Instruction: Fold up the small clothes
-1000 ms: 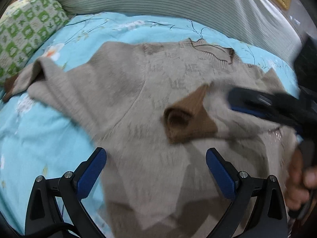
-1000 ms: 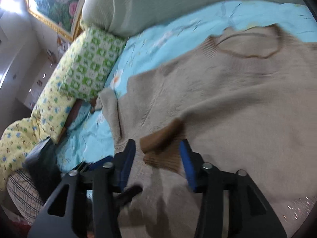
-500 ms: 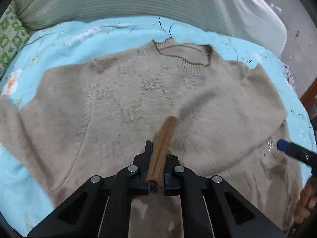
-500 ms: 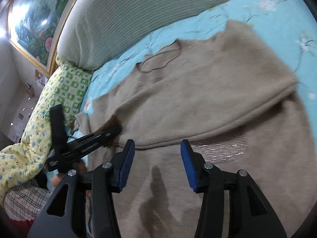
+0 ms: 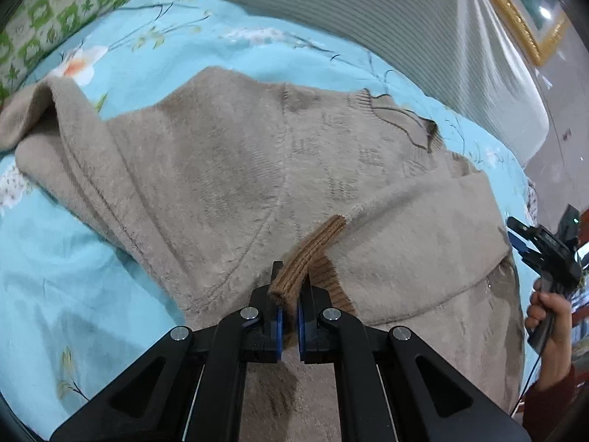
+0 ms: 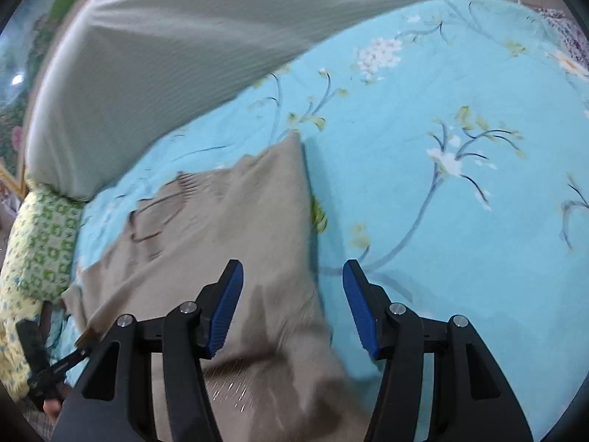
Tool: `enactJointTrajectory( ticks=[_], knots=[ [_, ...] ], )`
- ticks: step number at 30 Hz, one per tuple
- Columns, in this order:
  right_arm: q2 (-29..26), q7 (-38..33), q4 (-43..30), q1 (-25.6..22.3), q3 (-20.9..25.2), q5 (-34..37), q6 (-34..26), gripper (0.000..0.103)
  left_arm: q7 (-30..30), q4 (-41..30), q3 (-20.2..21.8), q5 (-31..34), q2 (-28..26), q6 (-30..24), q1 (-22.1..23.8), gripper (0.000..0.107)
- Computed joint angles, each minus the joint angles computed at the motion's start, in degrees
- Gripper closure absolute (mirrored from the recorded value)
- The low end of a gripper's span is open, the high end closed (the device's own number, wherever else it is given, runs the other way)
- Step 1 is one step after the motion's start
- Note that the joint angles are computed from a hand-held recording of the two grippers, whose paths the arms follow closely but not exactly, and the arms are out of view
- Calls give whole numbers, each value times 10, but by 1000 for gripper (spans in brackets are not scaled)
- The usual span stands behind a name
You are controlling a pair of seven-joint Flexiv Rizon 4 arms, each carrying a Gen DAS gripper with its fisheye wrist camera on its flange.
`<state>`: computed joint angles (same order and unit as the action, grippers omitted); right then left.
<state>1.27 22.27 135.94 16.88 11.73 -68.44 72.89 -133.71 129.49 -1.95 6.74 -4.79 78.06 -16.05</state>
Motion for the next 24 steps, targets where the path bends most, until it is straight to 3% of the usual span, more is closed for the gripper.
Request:
enactJointTrajectory(
  ticks=[3, 5, 6, 7, 9, 11, 13, 15, 17, 19, 20, 22, 24],
  knots=[
    [-53, -67, -33, 4, -13, 34, 28, 46, -11, -17, 2, 22, -5, -25, -4, 103],
    [-76, -148, -53, 21, -5, 99, -5, 47, -17, -23, 2, 29, -9, -33, -5, 103],
    [-80, -172, -60, 30, -7, 112, -22, 80, -14, -26, 0, 23, -12, -35, -5, 103],
    [-78, -172, -62, 32, -7, 109, -29, 94, -7, -28, -3, 13, -15, -35, -3, 103],
    [-49, -96, -44, 28, -34, 25, -8, 95, 24, -27, -14, -21, -23, -15, 0, 103],
    [-24, -63, -35, 20, -29, -12, -38, 95, 46, -35, -21, -49, -37, -2, -2, 103],
    [-31, -102, -38, 20, -16, 25, -59, 95, 25, -55, -4, -30, -52, -24, -15, 103],
    [-48, -140, -47, 28, -8, 67, -81, 93, 48, -31, -17, -79, -56, 6, -1, 98],
    [-49, -123, -43, 33, -9, 67, -84, 89, 62, -21, -18, -99, -48, 12, -1, 95],
    [-32, -75, -32, 34, -7, 50, -82, 66, 4, -42, 22, -13, -29, -32, -31, 90],
    [-17, -37, -22, 30, -9, 14, -66, 61, -14, -44, 27, 14, -19, -46, -35, 84],
    [10, 6, -10, 27, 2, -38, -60, 53, -28, -25, 22, 22, 1, -41, -26, 76],
    [19, 8, -4, 32, 17, -37, -52, 52, -35, 7, 19, 12, 25, -26, -13, 74]
  ],
)
